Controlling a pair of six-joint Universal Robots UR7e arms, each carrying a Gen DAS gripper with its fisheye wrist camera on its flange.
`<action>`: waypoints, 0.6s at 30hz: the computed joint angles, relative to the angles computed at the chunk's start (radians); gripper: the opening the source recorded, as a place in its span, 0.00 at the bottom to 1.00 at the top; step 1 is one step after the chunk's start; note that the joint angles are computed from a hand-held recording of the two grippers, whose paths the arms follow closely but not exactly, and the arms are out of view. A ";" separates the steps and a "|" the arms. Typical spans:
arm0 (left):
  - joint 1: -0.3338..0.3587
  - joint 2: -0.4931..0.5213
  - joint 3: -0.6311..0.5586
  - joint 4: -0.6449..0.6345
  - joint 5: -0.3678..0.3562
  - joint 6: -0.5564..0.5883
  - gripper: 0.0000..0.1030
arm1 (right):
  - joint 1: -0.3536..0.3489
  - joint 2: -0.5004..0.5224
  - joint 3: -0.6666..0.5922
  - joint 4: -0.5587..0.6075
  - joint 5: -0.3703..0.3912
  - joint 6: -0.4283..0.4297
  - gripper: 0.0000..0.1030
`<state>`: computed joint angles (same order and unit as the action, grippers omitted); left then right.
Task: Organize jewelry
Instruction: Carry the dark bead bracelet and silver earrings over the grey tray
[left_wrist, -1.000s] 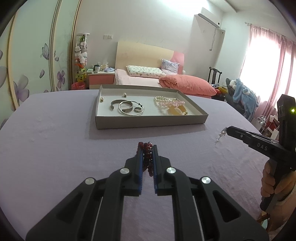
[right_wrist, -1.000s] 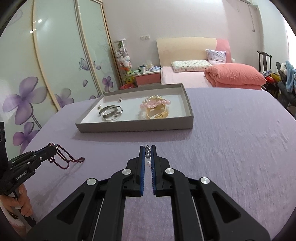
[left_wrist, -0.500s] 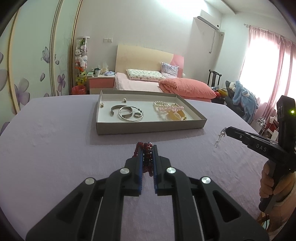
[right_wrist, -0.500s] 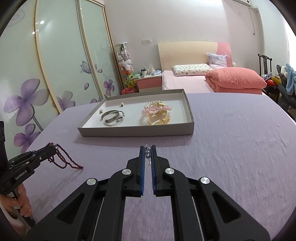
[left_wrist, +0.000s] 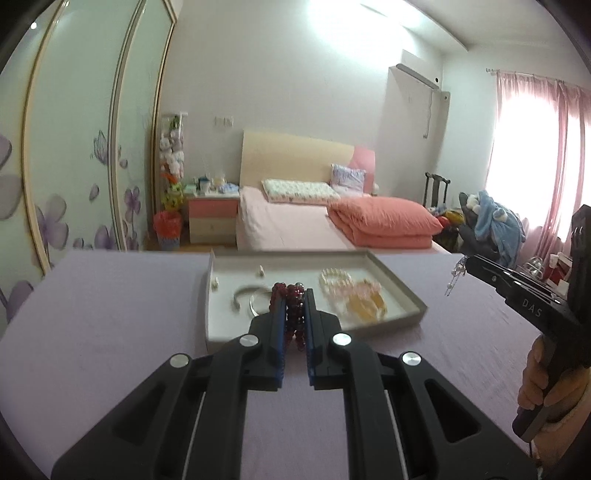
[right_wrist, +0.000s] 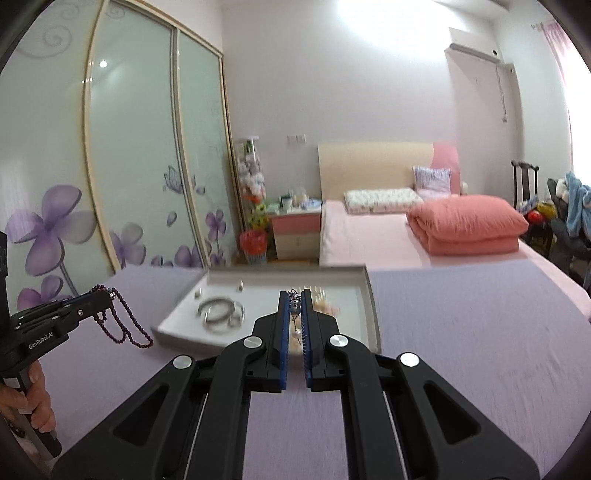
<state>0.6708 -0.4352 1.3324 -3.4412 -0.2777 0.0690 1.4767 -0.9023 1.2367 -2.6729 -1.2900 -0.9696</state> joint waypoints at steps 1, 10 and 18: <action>0.003 0.013 -0.024 -0.026 -0.001 0.040 0.10 | 0.004 0.010 -0.012 -0.005 0.003 0.002 0.07; 0.051 0.107 -0.239 -0.097 -0.025 0.234 0.10 | 0.027 0.112 -0.140 -0.010 0.031 0.013 0.07; 0.097 0.157 -0.377 -0.037 -0.064 0.260 0.10 | 0.043 0.185 -0.221 0.004 0.033 0.013 0.07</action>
<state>0.7674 -0.2779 0.9551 -3.4784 -0.3414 0.3287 1.5200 -0.7168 1.0154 -2.6693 -1.2575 -0.9564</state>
